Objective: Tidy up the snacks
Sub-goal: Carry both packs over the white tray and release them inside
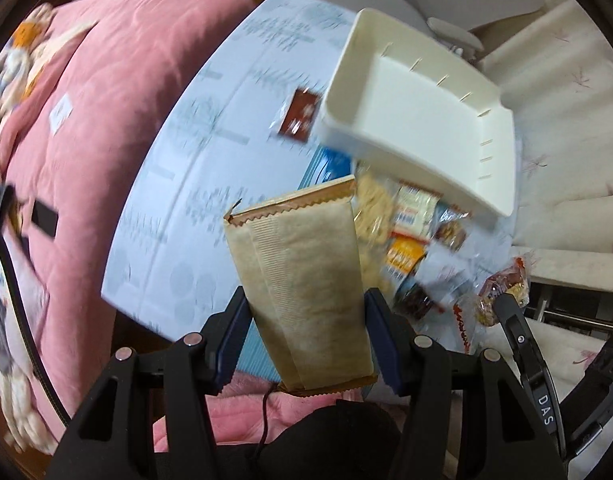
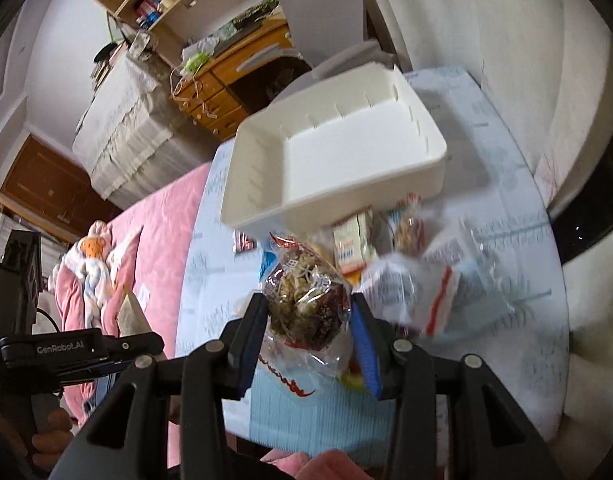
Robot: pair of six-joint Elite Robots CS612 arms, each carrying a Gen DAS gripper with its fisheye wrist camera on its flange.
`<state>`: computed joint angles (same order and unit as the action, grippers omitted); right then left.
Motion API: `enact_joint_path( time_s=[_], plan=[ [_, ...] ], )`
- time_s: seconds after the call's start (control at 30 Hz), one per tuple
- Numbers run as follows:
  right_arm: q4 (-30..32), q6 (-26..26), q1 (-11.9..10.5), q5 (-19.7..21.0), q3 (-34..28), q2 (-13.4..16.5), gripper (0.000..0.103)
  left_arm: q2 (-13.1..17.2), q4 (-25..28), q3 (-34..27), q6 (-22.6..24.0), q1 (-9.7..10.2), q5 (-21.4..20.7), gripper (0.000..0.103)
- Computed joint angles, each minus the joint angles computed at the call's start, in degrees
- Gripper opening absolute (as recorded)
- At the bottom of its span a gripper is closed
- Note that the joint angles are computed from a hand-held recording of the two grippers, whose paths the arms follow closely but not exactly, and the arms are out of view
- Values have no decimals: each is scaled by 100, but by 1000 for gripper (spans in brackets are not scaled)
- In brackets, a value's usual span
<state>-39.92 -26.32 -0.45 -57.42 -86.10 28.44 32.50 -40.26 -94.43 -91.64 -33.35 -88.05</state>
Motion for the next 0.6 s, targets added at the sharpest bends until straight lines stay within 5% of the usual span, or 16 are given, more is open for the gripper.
enact_joint_path(
  time_s=[0.6],
  plan=[
    [-2098,1281,463,-177,878,-36,42,-335,-1221,1095,2127,926,-149,56]
  ],
)
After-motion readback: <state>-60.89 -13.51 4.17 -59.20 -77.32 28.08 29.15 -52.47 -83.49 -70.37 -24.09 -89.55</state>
